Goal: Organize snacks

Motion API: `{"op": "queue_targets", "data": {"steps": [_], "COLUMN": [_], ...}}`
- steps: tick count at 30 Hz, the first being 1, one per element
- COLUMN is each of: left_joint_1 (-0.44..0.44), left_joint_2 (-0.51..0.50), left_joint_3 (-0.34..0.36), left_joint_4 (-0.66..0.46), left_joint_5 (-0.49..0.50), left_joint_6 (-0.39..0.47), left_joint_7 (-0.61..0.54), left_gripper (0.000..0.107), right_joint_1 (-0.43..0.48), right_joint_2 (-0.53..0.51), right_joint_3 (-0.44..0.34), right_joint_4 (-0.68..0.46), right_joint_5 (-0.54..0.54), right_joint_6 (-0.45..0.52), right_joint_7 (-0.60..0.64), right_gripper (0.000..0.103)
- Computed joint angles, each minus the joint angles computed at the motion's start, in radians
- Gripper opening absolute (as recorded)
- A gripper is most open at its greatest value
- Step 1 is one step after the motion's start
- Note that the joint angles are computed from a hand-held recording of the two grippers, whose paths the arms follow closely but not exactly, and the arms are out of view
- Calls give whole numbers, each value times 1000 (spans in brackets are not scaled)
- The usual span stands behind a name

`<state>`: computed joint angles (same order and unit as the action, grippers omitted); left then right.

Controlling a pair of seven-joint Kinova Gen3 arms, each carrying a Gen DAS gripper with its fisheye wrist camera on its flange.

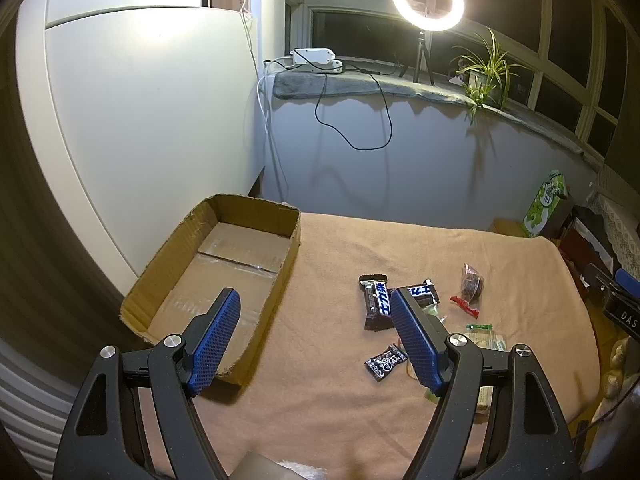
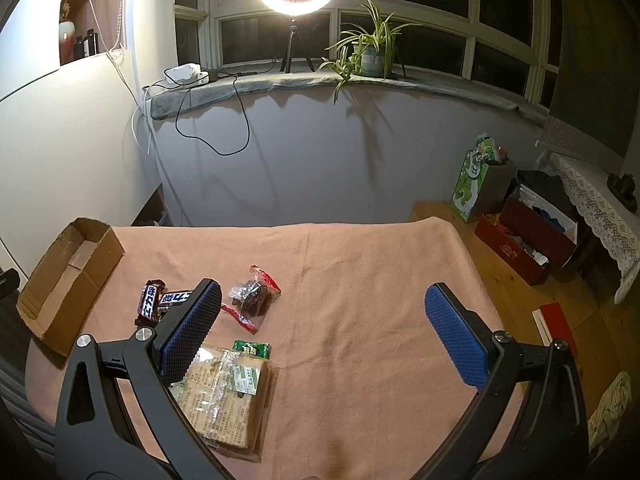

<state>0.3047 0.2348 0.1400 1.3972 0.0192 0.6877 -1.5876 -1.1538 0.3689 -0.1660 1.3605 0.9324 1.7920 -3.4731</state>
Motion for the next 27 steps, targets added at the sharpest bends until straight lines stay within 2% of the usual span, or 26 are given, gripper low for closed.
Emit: {"op": "queue_targets", "data": {"steps": [8, 17, 24, 27], "left_joint_1": [5, -6, -28, -36], "left_joint_2": [4, 38, 92, 130], "left_joint_3": [2, 19, 37, 46], "left_joint_4": [-5, -55, -126, -172], "left_joint_5": [-4, 38, 109, 144], "left_joint_6": [13, 84, 197, 274], "left_joint_7": [-1, -69, -149, -183], "left_gripper": [78, 78, 78, 78], "right_joint_1": [3, 17, 56, 93], "right_joint_2": [-1, -4, -36, -77], "right_joint_3": [-2, -6, -18, -32], "right_joint_4": [10, 24, 54, 103], "right_joint_5": [-4, -36, -98, -145], "right_joint_6": [-9, -45, -123, -212], "right_joint_7": [-8, -14, -4, -17], "right_gripper": [103, 103, 103, 103]}}
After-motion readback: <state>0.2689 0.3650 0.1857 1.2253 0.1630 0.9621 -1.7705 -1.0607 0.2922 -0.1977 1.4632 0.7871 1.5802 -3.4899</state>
